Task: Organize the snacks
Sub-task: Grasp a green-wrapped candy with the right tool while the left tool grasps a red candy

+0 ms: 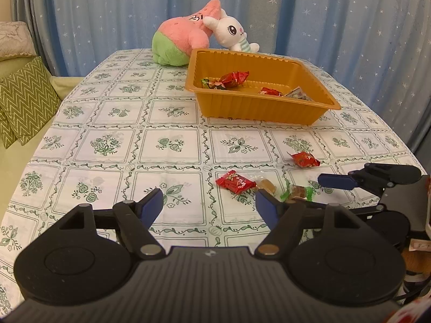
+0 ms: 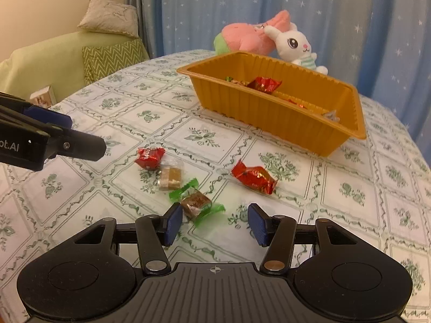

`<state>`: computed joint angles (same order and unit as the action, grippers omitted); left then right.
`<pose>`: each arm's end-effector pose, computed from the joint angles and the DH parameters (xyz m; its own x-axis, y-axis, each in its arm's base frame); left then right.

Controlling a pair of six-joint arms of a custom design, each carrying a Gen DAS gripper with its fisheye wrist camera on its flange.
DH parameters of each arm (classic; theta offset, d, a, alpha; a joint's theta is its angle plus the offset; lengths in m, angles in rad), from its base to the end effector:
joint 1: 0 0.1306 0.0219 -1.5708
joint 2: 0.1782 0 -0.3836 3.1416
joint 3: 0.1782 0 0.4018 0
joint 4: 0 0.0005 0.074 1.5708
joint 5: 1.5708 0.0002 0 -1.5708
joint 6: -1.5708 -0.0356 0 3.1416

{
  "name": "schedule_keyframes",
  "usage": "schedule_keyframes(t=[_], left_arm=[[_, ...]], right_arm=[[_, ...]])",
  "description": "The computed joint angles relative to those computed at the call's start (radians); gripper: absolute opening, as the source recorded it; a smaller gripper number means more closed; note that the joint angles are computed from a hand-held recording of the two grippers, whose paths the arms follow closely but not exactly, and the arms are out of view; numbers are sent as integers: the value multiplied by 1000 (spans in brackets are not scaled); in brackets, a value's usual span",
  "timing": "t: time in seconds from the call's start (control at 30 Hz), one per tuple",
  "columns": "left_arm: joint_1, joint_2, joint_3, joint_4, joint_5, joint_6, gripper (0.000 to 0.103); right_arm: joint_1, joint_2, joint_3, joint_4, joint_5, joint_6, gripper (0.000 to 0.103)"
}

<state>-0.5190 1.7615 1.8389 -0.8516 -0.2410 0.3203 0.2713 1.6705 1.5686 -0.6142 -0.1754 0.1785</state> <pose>0.5582 -0.3097 0.4434 -0.6812 0.0370 -0.7312 0.1254 0.9899 -0.0667 0.5852 0.1687 0.3869 -0.5530 -0.3353 -0.7627 -0.4968 0.8676 -0.0212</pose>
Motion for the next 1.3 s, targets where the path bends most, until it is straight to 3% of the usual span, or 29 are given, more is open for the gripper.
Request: schedule_keyframes(t=[0.07,0.2,0.33,0.83,0.97,1.13,1.23,1.27,1.3], left_arm=[[1,2,1,0,5,4,73],[1,6,5,-3,9,3,73],[0,10,8,-10,12,6,73],[1,18,15,-15,19,11,73],[1,21,19,-16,20,11,73],[1,21,20,-19,17,13,73],[0,28,29,-27,9,18,73],[0,29,31,-28,8,19,73],[0,30,31,-28,8,19,73]], right_arm=[[0,6,4,9,-3,-4,54],[-1,14,12,10,-25,-14,37],[4,12,14,2,-39,14,29],[9,10,20,-16,-28,7,28],[11,10,13,-1,-23,17,46],[10,18,21,2,-36,10,46],[9,22,25,-3,-53,8,42],[7,23,25,-1,-60,3,29],[6,24,27,-2,-69,-1,27]])
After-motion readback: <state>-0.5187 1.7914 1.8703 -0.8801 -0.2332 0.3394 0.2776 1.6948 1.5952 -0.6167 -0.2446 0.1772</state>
